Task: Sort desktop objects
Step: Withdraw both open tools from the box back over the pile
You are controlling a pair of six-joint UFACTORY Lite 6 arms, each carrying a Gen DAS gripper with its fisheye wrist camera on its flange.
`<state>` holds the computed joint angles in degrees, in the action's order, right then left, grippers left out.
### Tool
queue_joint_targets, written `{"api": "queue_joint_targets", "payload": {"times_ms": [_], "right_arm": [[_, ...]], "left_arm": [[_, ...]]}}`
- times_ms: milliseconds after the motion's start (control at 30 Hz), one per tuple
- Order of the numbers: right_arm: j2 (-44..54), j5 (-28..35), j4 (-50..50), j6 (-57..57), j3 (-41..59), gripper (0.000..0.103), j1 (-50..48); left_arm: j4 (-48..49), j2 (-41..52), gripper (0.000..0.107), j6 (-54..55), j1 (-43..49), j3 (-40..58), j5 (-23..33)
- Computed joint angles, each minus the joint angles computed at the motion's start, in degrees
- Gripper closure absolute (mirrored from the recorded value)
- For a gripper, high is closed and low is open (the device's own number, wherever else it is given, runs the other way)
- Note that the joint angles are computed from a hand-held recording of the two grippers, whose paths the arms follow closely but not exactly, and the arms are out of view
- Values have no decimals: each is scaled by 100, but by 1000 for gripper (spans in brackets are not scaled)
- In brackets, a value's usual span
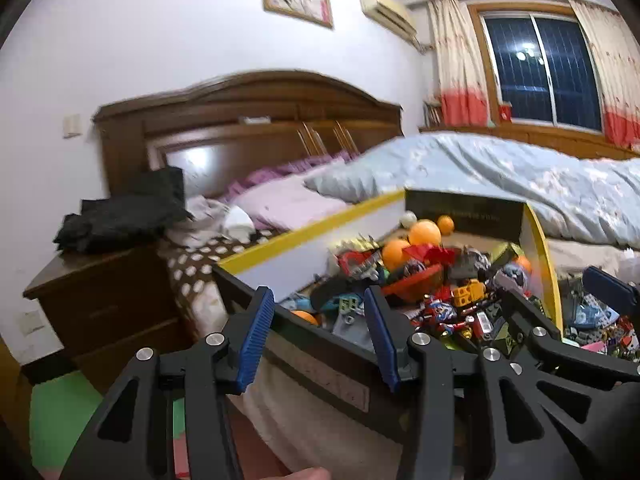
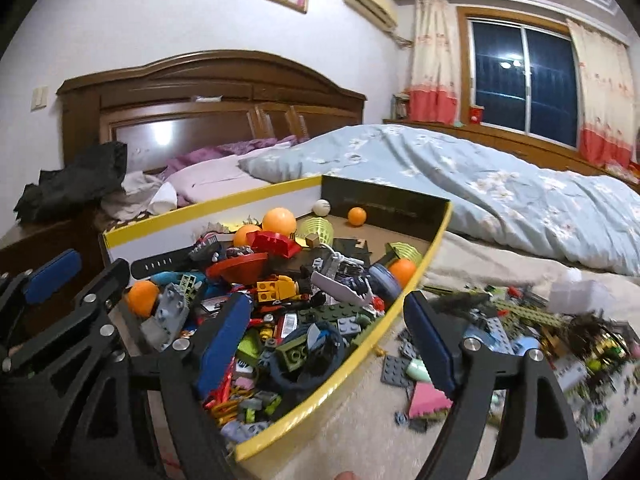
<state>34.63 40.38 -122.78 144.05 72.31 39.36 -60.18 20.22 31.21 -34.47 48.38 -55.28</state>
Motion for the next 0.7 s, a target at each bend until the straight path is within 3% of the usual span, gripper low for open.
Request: {"api": "queue_joint_targets", "payload": {"times_ms": [300, 467, 600, 700], "right_arm": [[-680, 1167, 1193, 5, -1080, 23, 805], [-1530, 1949, 1526, 522, -2491, 23, 1248], [-2147, 2423, 2051, 599, -3449, 23, 1612], [-2516, 2629, 2384, 795, -4040, 23, 1677]], "left_arm": [[-60, -884, 59, -508, -552, -1100, -136], [-63, -1154, 59, -680, -1302, -1548, -357], [-220, -1035, 59, -822, -2028, -1605, -586], [-82, -676, 59, -805, -2310, -1233, -426]]}}
